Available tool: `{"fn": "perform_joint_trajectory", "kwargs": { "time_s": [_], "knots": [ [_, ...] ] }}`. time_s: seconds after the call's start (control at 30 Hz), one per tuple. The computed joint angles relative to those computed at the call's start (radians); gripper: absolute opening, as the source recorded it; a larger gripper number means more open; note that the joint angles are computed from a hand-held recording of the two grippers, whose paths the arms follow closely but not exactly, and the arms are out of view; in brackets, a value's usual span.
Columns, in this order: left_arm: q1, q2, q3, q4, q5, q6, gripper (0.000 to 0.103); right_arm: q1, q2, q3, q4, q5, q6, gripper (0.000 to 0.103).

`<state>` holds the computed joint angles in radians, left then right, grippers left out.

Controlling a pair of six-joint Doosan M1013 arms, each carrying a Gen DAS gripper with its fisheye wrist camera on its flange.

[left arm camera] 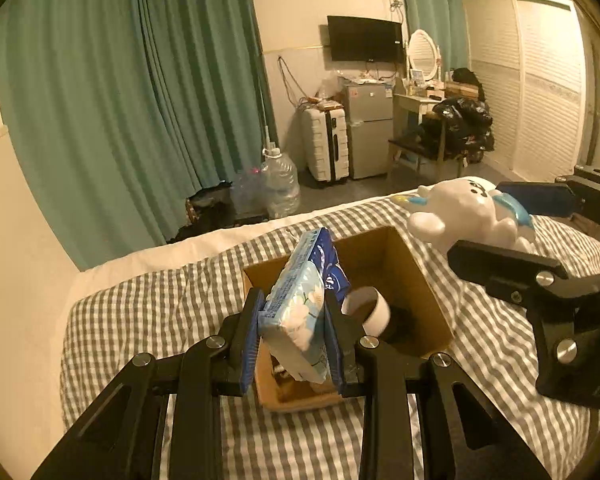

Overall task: Organize objects
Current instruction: 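Lower the tissue pack with the left gripper while the right gripper lowers the bear into the box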

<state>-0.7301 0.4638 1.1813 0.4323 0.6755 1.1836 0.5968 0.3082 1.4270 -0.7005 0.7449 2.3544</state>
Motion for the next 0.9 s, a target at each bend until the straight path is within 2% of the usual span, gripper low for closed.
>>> {"fn": "perform_joint_trajectory", "kwargs": {
  "time_s": [0.1,0.2,0.27,0.4,0.73,0.8,0.9],
  "knots": [
    [0.011,0.044,-0.053,-0.040,0.022,0.030,0.029,-0.026,0.040,-0.047,0.057,-0.007,-0.054,0.059],
    [0.012,0.083,-0.084,0.001,0.034,0.014,0.029,-0.046,0.080,-0.079,0.100,-0.008,-0.095,0.059],
    [0.013,0.114,-0.112,0.019,0.068,-0.008,0.029,-0.065,0.104,-0.091,0.144,-0.022,-0.116,0.059],
    [0.031,0.170,-0.157,-0.038,0.112,0.012,0.029,-0.097,0.150,-0.105,0.220,-0.024,-0.150,0.059],
    [0.042,0.223,-0.172,-0.053,0.091,0.016,0.029,-0.141,0.210,-0.103,0.339,-0.064,-0.203,0.060],
    [0.040,0.232,-0.180,-0.058,0.088,0.024,0.030,-0.146,0.208,-0.091,0.347,-0.090,-0.198,0.060],
    [0.047,0.238,-0.196,-0.134,0.103,0.063,0.043,-0.147,0.195,-0.071,0.334,-0.120,-0.175,0.060]
  ]
}}
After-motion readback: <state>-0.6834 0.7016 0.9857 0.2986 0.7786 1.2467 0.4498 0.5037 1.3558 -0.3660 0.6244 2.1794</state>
